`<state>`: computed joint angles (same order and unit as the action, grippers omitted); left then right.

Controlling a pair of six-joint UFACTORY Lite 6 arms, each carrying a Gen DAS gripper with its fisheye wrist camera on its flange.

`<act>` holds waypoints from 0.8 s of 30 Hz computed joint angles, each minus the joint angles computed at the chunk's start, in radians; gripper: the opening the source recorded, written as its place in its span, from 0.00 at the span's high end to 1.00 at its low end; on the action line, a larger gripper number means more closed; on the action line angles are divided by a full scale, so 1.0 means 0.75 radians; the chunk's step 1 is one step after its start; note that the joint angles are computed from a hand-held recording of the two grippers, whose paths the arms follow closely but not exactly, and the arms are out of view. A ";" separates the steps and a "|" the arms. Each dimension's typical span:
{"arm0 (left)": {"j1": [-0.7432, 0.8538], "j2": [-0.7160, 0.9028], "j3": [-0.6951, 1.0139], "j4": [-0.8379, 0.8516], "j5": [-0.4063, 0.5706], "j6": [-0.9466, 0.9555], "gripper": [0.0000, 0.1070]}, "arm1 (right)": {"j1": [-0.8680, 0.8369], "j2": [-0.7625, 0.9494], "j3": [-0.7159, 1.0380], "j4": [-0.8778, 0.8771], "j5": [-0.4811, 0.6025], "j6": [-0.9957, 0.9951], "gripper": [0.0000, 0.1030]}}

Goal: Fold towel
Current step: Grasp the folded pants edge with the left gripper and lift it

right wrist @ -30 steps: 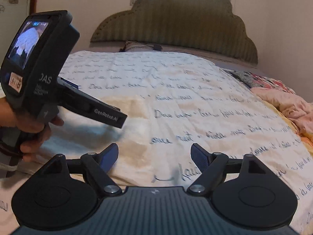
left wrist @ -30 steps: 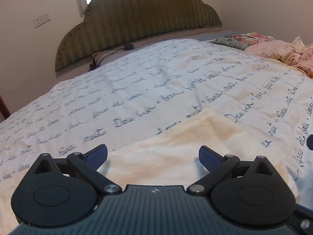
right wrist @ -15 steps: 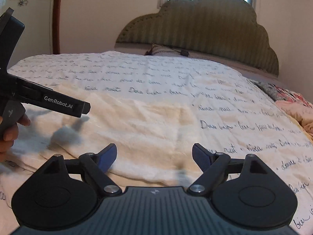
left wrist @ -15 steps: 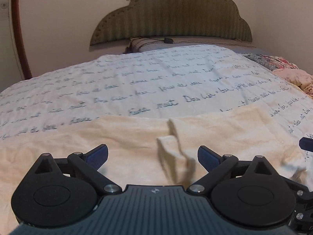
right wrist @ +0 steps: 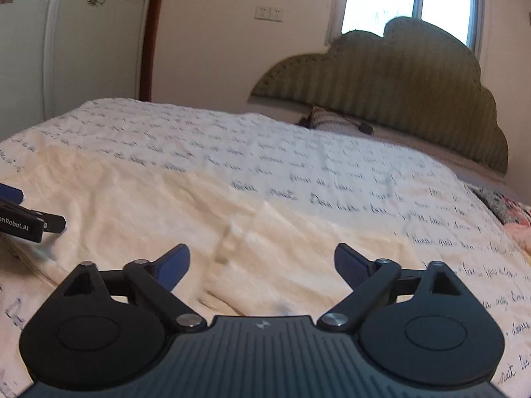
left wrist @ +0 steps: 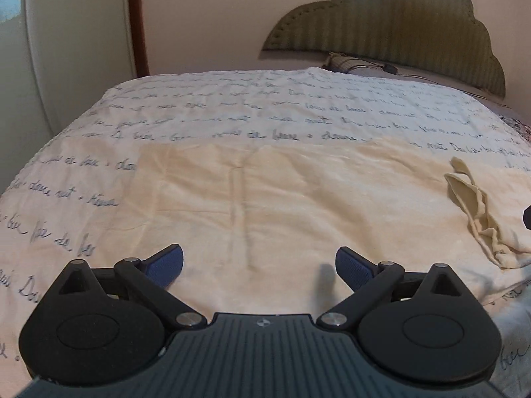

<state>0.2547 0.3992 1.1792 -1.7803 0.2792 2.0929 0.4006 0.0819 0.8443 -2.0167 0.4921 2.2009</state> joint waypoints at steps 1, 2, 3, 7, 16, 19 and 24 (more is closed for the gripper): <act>0.036 0.003 0.005 -0.012 -0.005 0.031 0.06 | 0.053 0.029 0.046 0.022 0.004 -0.015 0.00; 0.071 0.008 0.011 -0.058 -0.015 0.097 0.06 | 0.092 0.074 0.097 0.022 -0.009 -0.013 0.00; 0.100 0.014 0.014 -0.120 -0.026 0.177 0.06 | 0.126 0.124 0.151 0.029 -0.028 -0.019 0.00; 0.234 0.005 0.048 -0.126 -0.059 0.256 0.07 | 0.305 0.347 0.356 0.075 0.013 -0.101 0.00; 0.480 0.161 0.454 0.913 0.262 -0.975 0.06 | 0.545 0.824 0.953 0.291 0.047 -0.639 0.00; 0.485 0.234 0.579 1.090 0.303 -1.265 0.05 | 0.593 1.002 1.161 0.419 0.087 -0.926 0.00; 0.503 0.358 0.788 1.165 0.545 -1.467 0.05 | 0.617 1.266 1.539 0.684 0.097 -1.336 0.01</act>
